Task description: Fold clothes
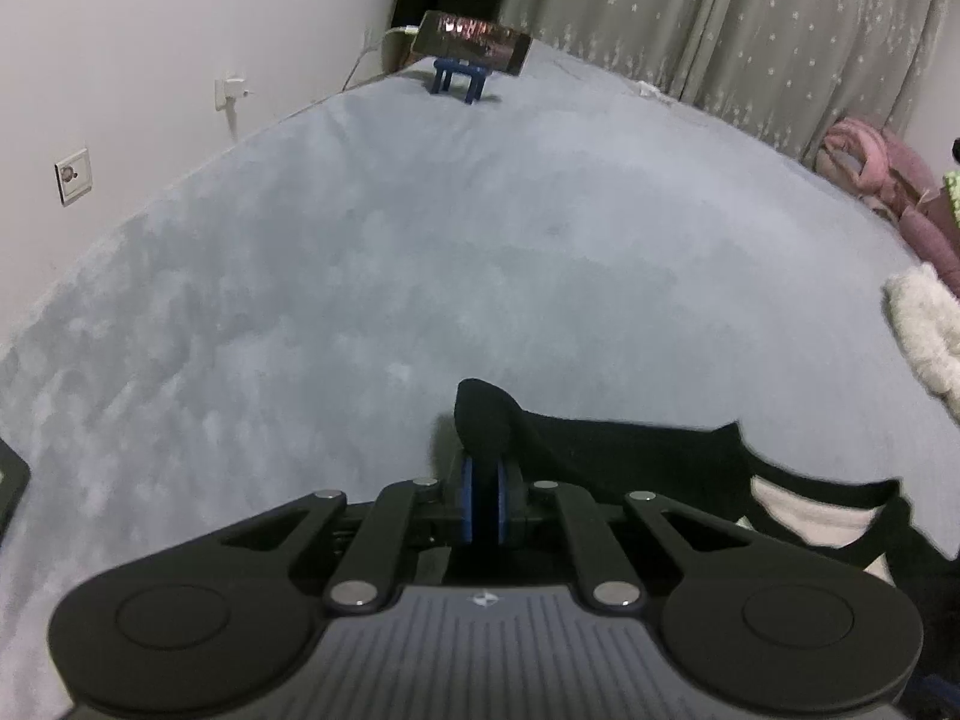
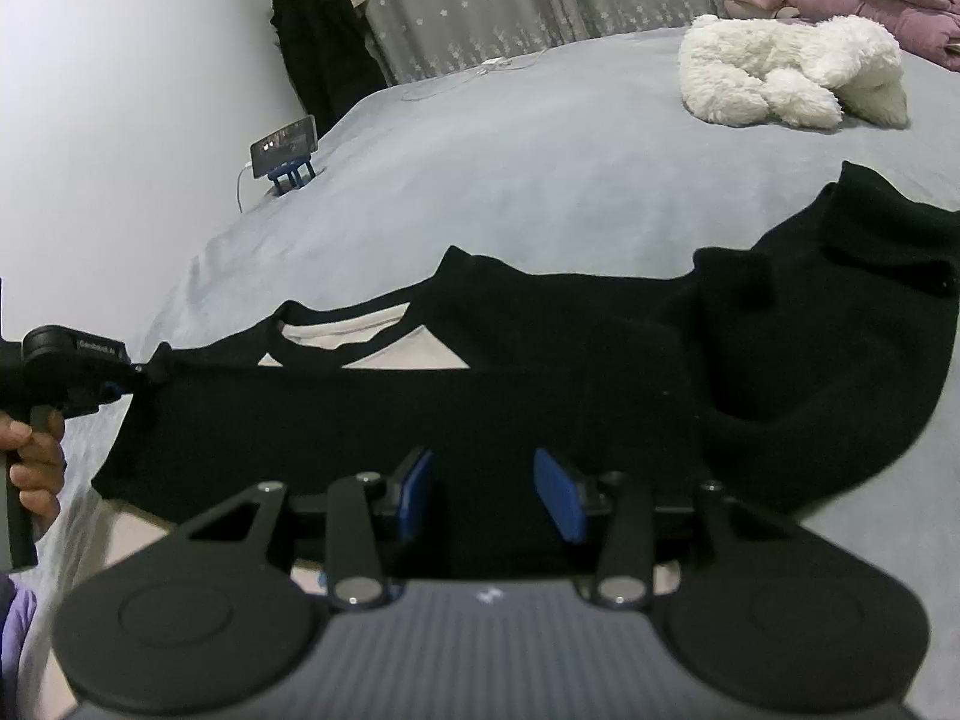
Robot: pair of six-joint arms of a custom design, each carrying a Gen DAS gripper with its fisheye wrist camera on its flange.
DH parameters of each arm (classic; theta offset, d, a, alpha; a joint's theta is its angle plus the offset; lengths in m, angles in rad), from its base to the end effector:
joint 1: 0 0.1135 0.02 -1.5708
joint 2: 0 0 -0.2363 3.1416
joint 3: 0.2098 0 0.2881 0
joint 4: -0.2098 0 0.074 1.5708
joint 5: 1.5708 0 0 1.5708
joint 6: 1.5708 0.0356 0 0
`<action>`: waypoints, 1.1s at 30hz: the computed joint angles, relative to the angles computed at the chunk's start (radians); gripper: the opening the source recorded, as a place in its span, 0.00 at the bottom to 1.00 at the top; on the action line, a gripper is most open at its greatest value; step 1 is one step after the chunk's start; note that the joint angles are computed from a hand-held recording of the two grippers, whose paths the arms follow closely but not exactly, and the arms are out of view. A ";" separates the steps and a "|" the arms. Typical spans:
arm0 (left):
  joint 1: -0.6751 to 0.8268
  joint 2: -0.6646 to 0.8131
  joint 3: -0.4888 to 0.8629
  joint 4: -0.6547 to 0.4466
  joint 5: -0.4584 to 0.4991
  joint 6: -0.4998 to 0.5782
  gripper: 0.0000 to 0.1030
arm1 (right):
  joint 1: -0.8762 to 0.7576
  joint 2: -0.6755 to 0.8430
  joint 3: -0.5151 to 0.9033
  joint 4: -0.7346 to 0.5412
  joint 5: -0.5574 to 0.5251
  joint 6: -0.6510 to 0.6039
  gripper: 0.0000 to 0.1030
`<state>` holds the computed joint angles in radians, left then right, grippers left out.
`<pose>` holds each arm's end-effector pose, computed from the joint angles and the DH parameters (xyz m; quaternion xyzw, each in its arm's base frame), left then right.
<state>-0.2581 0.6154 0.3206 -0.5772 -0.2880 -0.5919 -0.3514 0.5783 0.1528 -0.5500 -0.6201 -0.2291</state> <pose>0.1802 -0.0371 0.1427 -0.2029 0.9088 -0.0169 0.3642 0.1586 -0.0361 0.0957 -0.0337 0.9142 0.1996 0.3511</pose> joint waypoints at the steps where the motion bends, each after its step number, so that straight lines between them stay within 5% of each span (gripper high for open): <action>1: -0.007 0.020 -0.006 0.019 -0.008 0.007 0.07 | 0.000 0.008 0.000 0.004 0.003 -0.005 0.38; 7: 0.006 -0.051 -0.014 -0.015 0.010 0.010 0.14 | -0.018 -0.009 0.007 -0.017 -0.011 -0.021 0.38; 10: -0.046 -0.146 -0.011 -0.080 -0.082 -0.008 0.16 | -0.057 -0.047 0.018 -0.057 -0.041 -0.035 0.38; 13: -0.111 -0.188 0.005 -0.148 -0.192 -0.040 0.16 | -0.074 0.052 0.043 -0.025 -0.028 -0.055 0.37; 18: -0.211 -0.325 -0.020 -0.259 -0.203 -0.117 0.16 | -0.215 0.224 0.112 -0.012 -0.144 -0.103 0.36; 25: -0.475 -0.236 -0.065 -0.241 -0.248 -0.266 0.16 | -0.380 0.456 0.218 -0.005 -0.204 -0.162 0.36; 33: -0.628 -0.120 -0.022 -0.226 -0.347 -0.327 0.16 | -0.464 0.459 0.228 0.093 -0.149 -0.067 0.44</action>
